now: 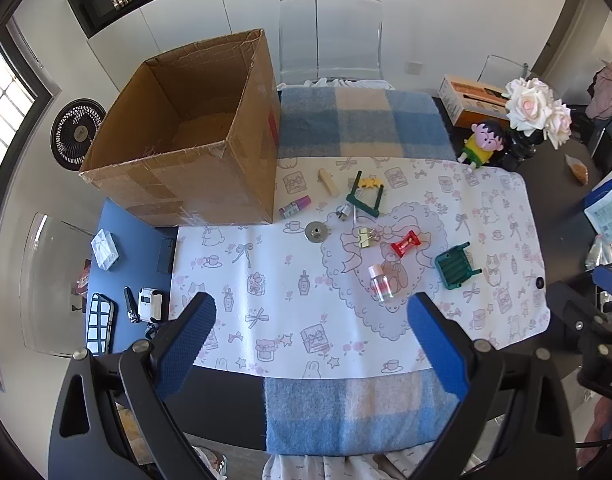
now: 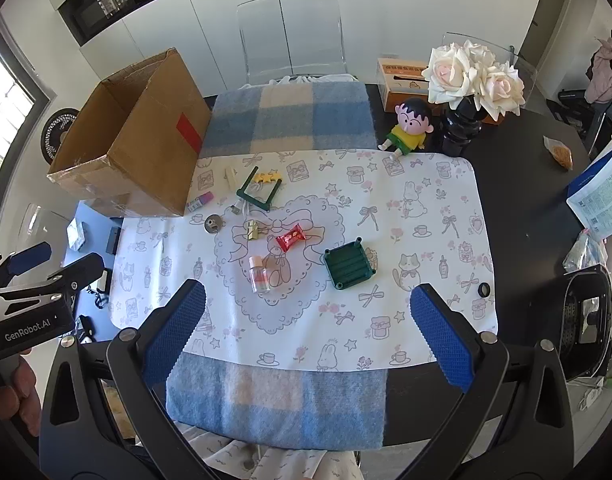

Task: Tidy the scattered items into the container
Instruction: 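Move both tools toward the items on the printed sheet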

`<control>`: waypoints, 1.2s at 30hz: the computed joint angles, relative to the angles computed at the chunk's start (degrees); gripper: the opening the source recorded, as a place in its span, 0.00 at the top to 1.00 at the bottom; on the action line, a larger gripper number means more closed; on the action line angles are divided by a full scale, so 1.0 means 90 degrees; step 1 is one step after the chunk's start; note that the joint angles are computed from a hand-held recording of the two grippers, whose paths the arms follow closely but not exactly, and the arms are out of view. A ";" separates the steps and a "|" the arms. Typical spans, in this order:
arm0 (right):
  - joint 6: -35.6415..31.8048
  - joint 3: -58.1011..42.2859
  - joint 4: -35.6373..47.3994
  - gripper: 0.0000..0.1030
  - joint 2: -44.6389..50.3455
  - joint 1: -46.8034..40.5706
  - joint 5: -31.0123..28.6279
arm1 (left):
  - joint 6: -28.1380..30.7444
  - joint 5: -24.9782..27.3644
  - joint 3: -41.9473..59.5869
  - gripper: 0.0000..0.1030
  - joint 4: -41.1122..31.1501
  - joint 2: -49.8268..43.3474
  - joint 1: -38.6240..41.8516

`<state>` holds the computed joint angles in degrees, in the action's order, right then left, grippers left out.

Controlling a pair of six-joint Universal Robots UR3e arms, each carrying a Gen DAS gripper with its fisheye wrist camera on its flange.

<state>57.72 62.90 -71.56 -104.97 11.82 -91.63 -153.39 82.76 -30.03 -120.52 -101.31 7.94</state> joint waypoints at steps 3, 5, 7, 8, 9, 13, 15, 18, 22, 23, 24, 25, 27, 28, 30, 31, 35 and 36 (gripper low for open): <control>0.0182 -0.0155 0.0115 0.00 0.0085 -0.0002 0.0044 | 0.0120 -0.0070 -0.0165 0.07 -0.0051 0.0108 0.0172; 0.0365 -0.0182 0.0096 0.00 0.0152 0.0101 -0.0092 | 0.0353 -0.0239 -0.1079 0.07 0.0257 0.0736 0.0414; 0.0424 -0.0050 -0.0048 0.00 0.0105 0.0120 -0.0129 | 0.0365 -0.0255 -0.1092 0.07 0.0242 0.0743 0.0410; 0.0471 -0.0002 -0.0108 0.00 0.0091 0.0122 -0.0134 | 0.0364 -0.0246 -0.1003 0.07 0.0195 0.0685 0.0391; 0.0533 0.0000 -0.0130 0.00 0.0108 0.0136 -0.0157 | 0.0358 -0.0252 -0.1033 0.07 0.0236 0.0694 0.0382; 0.0613 -0.0054 -0.0112 0.00 0.0168 0.0105 -0.0164 | 0.0381 -0.0248 -0.1005 0.07 0.0231 0.0663 0.0380; 0.0598 -0.0022 -0.0127 0.00 0.0144 0.0064 -0.0141 | 0.0349 -0.0231 -0.0950 0.07 0.0184 0.0623 0.0371; 0.0672 -0.0037 -0.0106 0.00 0.0150 0.0046 -0.0133 | 0.0336 -0.0251 -0.0992 0.07 0.0207 0.0624 0.0400; 0.0762 -0.0010 -0.0130 0.00 0.0139 0.0039 -0.0131 | 0.0279 -0.0167 -0.0836 0.07 0.0128 0.0520 0.0339; 0.0819 -0.0013 -0.0114 0.00 0.0138 0.0042 -0.0135 | 0.0338 -0.0211 -0.0869 0.07 0.0129 0.0541 0.0372; 0.0861 0.0027 -0.0130 0.00 0.0109 0.0036 -0.0125 | 0.0356 -0.0225 -0.1037 0.07 0.0247 0.0629 0.0389; 0.0877 0.0039 -0.0136 0.00 0.0099 0.0023 -0.0115 | 0.0352 -0.0206 -0.1032 0.07 0.0255 0.0622 0.0378; 0.0984 0.0040 -0.0134 0.00 0.0097 0.0024 -0.0110 | 0.0348 -0.0199 -0.1171 0.07 0.0347 0.0688 0.0376; 0.1016 0.0020 -0.0110 0.00 0.0109 0.0022 -0.0113 | 0.0337 -0.0222 -0.1308 0.07 0.0430 0.0741 0.0382; 0.1123 -0.0007 -0.0064 0.00 0.0124 0.0025 -0.0125 | 0.0348 -0.0196 -0.1191 0.07 0.0312 0.0673 0.0366; 0.1153 -0.0020 -0.0056 0.00 0.0135 0.0032 -0.0128 | 0.0316 -0.0164 -0.1101 0.07 0.0232 0.0616 0.0333; 0.1330 -0.0002 -0.0057 0.00 0.0124 0.0036 -0.0123 | 0.0341 -0.0220 -0.1209 0.07 0.0285 0.0651 0.0366; 0.1389 0.0018 -0.0057 0.00 0.0108 0.0035 -0.0126 | 0.0342 -0.0214 -0.1231 0.07 0.0304 0.0661 0.0366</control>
<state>70.22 63.06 -72.08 -104.00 12.13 -92.76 -150.31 80.84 -41.11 -117.79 -95.36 11.23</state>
